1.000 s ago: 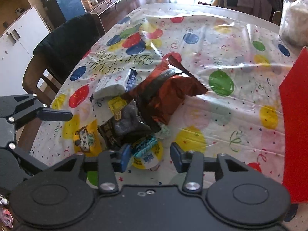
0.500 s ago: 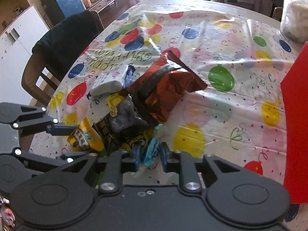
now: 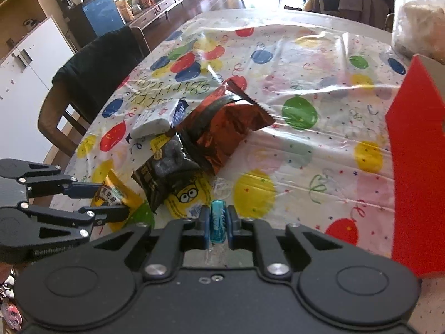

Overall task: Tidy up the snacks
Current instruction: 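Grasp the yellow sesame packet with left tool while right tool grasps teal candy, then carry the yellow packet and teal candy with both tools into the box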

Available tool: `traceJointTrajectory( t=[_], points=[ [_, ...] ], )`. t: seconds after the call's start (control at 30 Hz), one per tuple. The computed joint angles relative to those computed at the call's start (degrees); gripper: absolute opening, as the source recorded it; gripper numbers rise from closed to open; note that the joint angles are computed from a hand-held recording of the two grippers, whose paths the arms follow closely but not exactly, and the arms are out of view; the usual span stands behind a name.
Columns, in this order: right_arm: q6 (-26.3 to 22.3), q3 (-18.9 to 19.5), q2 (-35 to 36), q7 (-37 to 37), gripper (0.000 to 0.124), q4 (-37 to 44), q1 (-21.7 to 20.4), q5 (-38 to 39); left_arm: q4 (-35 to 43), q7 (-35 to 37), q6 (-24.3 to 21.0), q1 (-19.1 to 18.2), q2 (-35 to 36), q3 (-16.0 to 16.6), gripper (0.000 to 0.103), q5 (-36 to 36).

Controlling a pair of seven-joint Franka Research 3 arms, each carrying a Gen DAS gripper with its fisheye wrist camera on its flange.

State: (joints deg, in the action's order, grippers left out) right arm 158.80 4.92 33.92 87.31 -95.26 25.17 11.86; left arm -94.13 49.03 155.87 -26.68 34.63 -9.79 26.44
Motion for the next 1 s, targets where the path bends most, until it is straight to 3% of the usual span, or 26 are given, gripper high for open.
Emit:
traceJointTrajectory(
  t=[0.37, 0.53, 0.8, 1.0],
  points=[
    [5.0, 2.9, -8.8, -6.2, 0.010, -11.0, -4.2, 5.4, -1.7, -10.6, -0.6, -3.3, -2.8, 1.8, 0.033, 3.1],
    [7.1, 5.7, -13.1, -12.5, 0.010, -15.6, -8.0, 11.2, -0.2, -13.6, -1.1, -4.5, -3.5, 1.5, 0.033, 4.9],
    [7.6, 6.0, -18.1, -20.2, 0.010, -19.0, -11.1, 19.4, 9.5, -13.3, -4.0, -7.6, -0.7, 1.1, 0.033, 7.7],
    [7.9, 4.7, -20.6, -25.2, 0.010, -20.5, -12.5, 24.1, 20.7, -8.4, -6.4, -9.5, 4.6, 0.3, 0.033, 6.5]
  ],
)
